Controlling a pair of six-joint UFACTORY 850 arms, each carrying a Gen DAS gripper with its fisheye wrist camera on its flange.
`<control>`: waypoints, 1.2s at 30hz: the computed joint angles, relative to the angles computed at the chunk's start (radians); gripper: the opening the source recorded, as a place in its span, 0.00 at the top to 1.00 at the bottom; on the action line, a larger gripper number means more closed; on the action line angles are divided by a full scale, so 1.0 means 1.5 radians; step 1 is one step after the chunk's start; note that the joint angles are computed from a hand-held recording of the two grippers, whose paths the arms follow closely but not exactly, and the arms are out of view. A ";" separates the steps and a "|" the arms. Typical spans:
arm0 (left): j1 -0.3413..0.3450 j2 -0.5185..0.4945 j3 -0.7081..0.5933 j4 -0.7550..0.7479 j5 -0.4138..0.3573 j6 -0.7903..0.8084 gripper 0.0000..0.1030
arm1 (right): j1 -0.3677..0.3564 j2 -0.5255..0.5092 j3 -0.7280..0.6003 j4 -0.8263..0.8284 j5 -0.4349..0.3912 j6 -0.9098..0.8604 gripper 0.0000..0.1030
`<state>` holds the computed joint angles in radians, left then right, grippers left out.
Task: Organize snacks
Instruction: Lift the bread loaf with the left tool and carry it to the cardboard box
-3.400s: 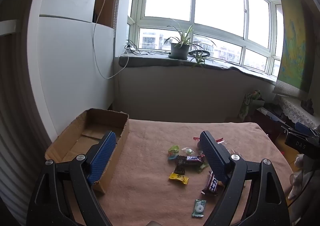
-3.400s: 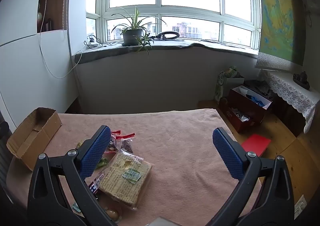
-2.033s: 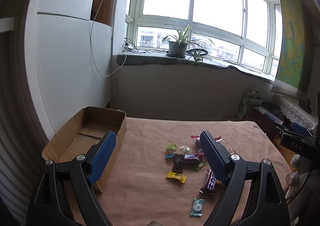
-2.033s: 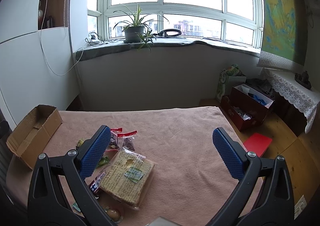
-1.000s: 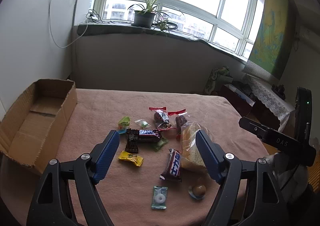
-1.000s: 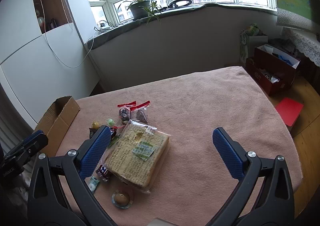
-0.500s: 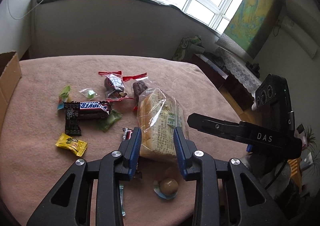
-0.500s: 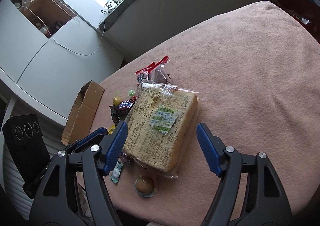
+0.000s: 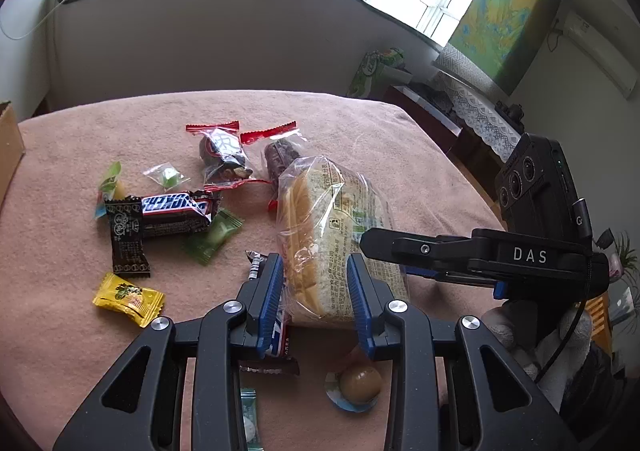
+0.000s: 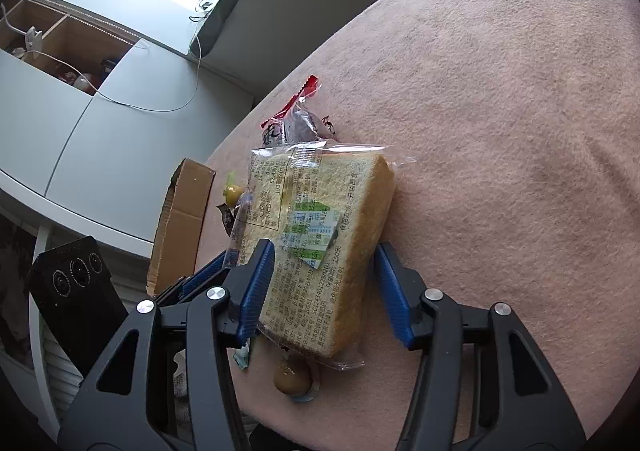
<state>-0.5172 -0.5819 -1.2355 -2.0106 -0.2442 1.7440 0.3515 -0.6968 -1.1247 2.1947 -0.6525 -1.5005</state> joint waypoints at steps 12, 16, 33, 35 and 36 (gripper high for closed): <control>-0.010 -0.009 -0.009 0.010 -0.013 0.000 0.70 | 0.003 0.017 0.003 -0.003 0.030 -0.009 0.55; -0.011 0.000 0.002 -0.038 -0.017 0.046 0.70 | 0.010 0.030 0.008 0.008 0.044 -0.027 0.55; 0.009 0.132 0.138 -0.472 -0.061 0.461 0.70 | 0.067 0.073 -0.045 -0.023 0.083 -0.065 0.55; 0.018 0.149 0.159 -0.517 -0.073 0.500 0.70 | 0.079 0.067 -0.068 -0.043 0.090 -0.055 0.55; 0.020 0.156 0.167 -0.545 -0.075 0.523 0.70 | 0.086 0.062 -0.082 -0.054 0.096 -0.049 0.55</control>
<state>-0.4869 -0.3486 -0.9846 -2.8279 -0.3566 2.5282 0.4811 -0.6040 -1.2474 2.1138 -0.5081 -1.5737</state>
